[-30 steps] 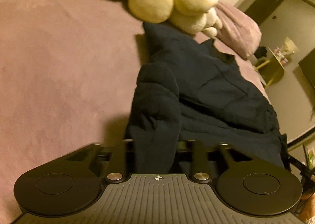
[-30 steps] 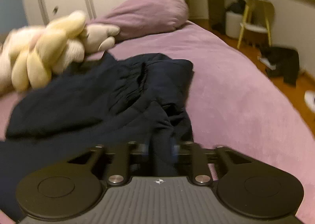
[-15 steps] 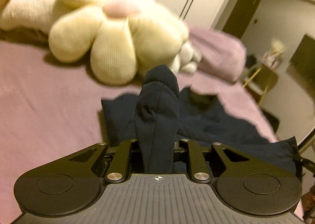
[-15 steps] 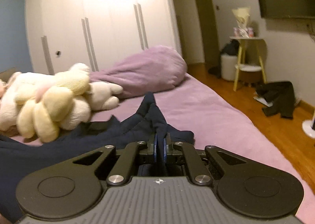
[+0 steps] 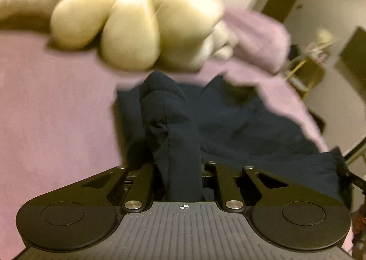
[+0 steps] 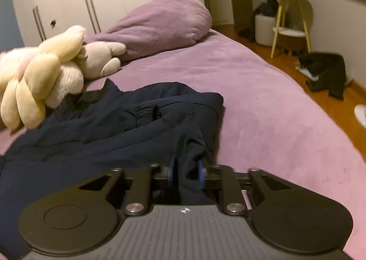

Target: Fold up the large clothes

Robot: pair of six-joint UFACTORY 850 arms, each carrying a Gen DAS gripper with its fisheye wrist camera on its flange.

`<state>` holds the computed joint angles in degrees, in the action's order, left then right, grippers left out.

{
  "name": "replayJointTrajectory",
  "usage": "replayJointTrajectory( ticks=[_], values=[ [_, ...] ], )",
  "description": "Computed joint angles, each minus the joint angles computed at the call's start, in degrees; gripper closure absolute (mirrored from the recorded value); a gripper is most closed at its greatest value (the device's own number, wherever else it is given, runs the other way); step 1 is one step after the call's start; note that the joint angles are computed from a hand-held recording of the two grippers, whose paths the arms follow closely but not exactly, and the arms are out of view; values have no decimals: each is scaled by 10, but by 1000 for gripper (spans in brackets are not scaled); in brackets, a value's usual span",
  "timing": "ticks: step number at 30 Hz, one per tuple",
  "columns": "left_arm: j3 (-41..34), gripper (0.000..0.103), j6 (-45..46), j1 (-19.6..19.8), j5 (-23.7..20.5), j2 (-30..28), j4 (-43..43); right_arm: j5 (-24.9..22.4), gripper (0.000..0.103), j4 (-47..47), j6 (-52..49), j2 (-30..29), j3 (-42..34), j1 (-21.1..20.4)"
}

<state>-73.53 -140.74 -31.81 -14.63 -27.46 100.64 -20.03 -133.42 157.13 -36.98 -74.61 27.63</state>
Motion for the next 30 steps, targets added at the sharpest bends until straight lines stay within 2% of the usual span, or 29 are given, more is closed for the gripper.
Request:
replayJointTrajectory(
  ticks=[2, 3, 5, 7, 10, 13, 15, 17, 18, 19, 20, 22, 25, 28, 30],
  values=[
    [-11, 88, -29, -2, -22, 16, 62, -37, 96, -9, -14, 19, 13, 12],
    [-31, 88, -7, -3, -45, 11, 59, -53, 96, -44, 15, 34, 24, 13],
    [-92, 86, 91, -6, -110, -18, -5, -91, 96, -77, 52, 49, 20, 16],
    [-168, 82, 146, -5, -169, -69, -39, -134, 96, -35, 6, 35, -19, 22],
    [-293, 79, 210, -4, -239, -168, -84, -183, 96, 98, -121, -34, -143, 29],
    [-402, 72, 280, -4, -280, -266, -139, -201, 95, 150, -172, -121, -272, 26],
    [-469, 62, 340, -5, -305, -330, -189, -206, 94, 197, -237, -186, -357, 25],
    [-506, 47, 355, -8, -337, -375, -199, -204, 94, 278, -329, -254, -443, 25],
    [-510, 40, 352, -7, -344, -388, -196, -203, 94, 307, -369, -281, -477, 24],
    [-490, 23, 337, -5, -339, -384, -193, -206, 94, 349, -429, -315, -518, 24],
    [-477, 13, 316, 0, -319, -384, -193, -212, 94, 380, -472, -339, -545, 25],
    [-465, 13, 286, 12, -288, -384, -211, -213, 93, 416, -503, -372, -576, 23],
    [-463, 6, 259, 27, -250, -384, -221, -167, 88, 471, -521, -396, -609, 10],
    [-457, 5, 226, 30, -232, -386, -209, -135, 87, 550, -574, -426, -655, -1],
    [-452, 4, 208, 33, -222, -384, -199, -125, 86, 528, -544, -424, -645, -4]
  ],
)
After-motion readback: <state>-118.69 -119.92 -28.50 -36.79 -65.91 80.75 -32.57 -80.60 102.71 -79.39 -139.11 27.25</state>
